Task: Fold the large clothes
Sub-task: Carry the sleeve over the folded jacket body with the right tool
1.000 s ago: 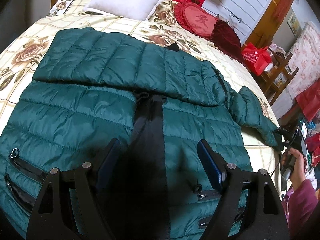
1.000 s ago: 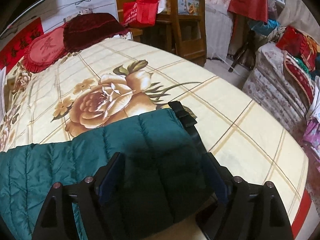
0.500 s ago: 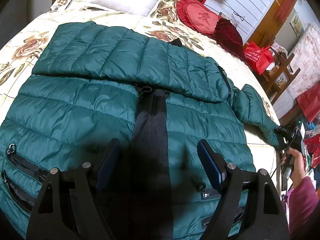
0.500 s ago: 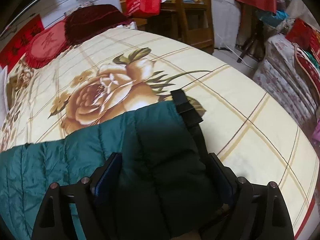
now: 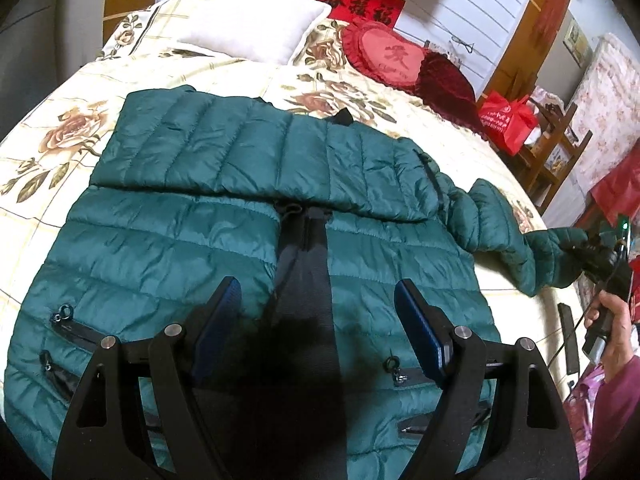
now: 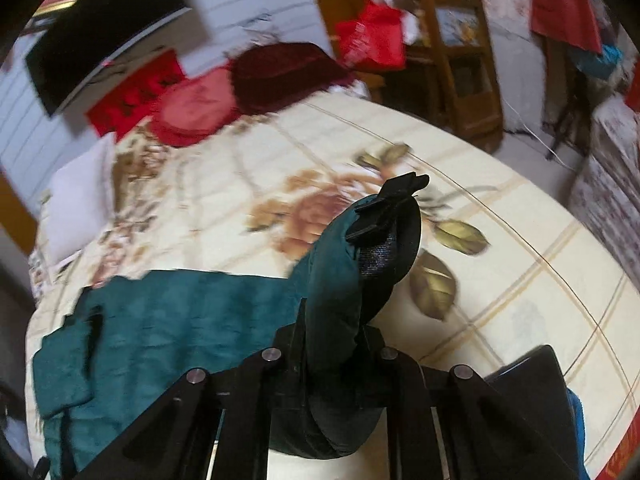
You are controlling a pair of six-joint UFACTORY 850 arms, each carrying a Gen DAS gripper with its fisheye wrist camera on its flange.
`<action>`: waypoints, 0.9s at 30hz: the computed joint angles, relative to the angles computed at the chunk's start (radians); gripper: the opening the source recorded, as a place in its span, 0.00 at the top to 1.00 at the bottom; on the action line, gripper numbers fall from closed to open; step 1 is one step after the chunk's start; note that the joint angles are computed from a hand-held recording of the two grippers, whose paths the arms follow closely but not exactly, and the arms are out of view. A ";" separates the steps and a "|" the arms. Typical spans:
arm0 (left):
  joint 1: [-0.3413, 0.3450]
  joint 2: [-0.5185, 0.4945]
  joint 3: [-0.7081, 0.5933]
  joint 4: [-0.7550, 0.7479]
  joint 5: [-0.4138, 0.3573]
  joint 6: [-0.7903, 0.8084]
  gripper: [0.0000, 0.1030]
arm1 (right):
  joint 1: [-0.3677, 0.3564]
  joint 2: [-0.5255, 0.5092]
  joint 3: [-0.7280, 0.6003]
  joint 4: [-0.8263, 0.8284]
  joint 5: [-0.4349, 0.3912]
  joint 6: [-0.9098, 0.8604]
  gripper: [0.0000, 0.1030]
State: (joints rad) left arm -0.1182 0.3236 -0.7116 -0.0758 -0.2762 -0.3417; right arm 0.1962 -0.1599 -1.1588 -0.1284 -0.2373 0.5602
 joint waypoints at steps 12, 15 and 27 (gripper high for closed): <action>0.078 0.088 0.039 -0.058 -0.017 0.057 0.23 | 0.196 -0.012 -0.119 0.041 -0.044 -0.089 0.87; 0.103 0.108 0.047 -0.033 -0.021 0.050 0.23 | 0.230 -0.038 -0.162 0.113 -0.057 -0.160 0.87; 0.215 0.054 -0.007 0.072 -0.002 0.032 0.23 | 0.341 -0.175 -0.352 0.234 -0.111 -0.295 0.87</action>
State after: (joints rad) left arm 0.0972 0.3780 -0.7186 -0.0042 -0.2779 -0.3102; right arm 0.5368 -0.3349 -1.5109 0.1056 -0.3487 0.2654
